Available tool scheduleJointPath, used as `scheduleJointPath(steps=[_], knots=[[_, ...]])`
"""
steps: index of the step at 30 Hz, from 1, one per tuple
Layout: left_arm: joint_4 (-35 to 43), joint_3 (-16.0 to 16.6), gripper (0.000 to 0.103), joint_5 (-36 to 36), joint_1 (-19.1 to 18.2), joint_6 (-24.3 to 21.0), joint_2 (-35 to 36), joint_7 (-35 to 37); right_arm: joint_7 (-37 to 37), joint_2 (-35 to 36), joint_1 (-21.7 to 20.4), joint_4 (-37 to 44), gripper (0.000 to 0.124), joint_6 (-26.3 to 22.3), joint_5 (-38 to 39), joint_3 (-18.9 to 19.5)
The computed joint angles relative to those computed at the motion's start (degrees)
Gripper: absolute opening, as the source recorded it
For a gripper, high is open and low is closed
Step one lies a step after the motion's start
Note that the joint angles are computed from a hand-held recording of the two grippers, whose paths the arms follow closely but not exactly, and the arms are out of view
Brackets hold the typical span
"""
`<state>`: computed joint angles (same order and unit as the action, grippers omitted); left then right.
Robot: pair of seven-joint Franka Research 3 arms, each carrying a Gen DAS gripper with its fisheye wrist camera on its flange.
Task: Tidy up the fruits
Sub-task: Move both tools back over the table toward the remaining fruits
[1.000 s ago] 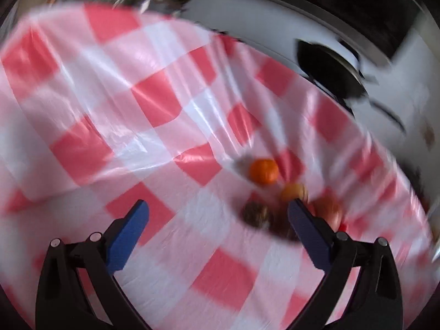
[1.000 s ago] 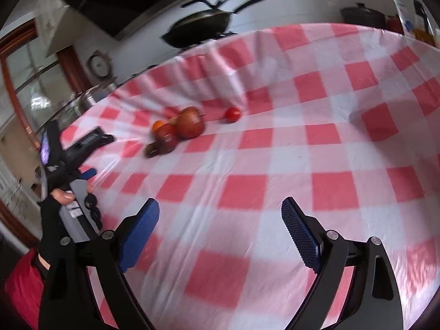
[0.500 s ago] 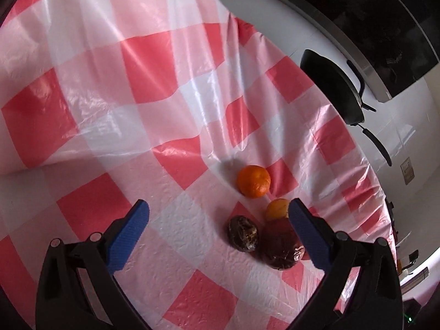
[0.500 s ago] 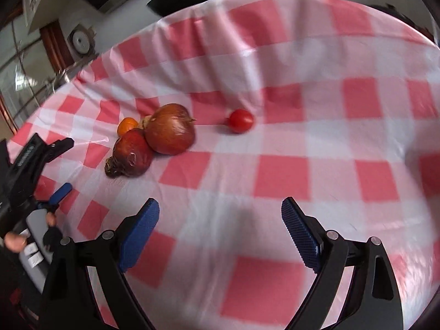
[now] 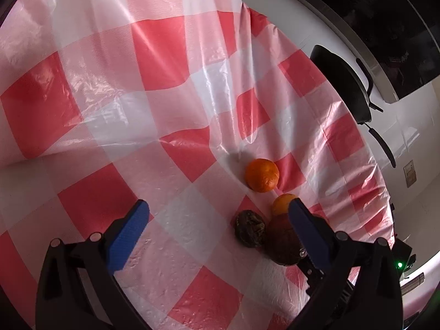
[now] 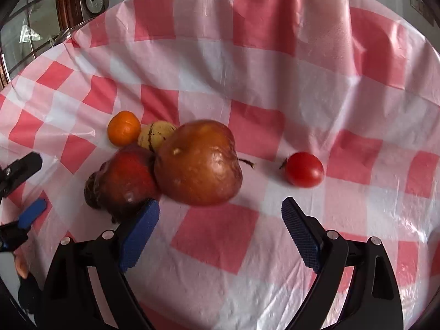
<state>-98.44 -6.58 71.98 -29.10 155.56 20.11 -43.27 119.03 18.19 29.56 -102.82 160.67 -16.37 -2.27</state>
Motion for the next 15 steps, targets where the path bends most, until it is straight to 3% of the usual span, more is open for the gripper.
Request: scheduleJointPath(steps=[4,7,10,14,15], knots=[[-0.17,0.00,0.101,0.08,-0.01,-0.28,-0.13,-0.43,-3.86,2.77,-2.27,3.43,0.088,0.47,5.19,1.89],[0.25,-0.16,0.101,-0.33,0.01,-0.52,0.12,0.56,-1.66,5.30,0.29,7.44,0.088,-1.49,3.36,-1.12],[0.83,-0.39,0.101,-1.66,0.15,-0.51,0.56,2.92,-2.06,7.31,-0.33,10.51,0.087,-3.03,5.17,-0.49],[2.63,-1.11,0.101,-6.60,0.70,0.23,2.14,11.35,-8.10,7.61,-3.28,10.16,0.066,-1.61,10.95,3.03],[3.11,-1.15,0.101,-7.86,0.56,0.00,2.50,13.58,-10.32,7.45,-4.17,9.58,0.056,-0.32,12.83,4.21]])
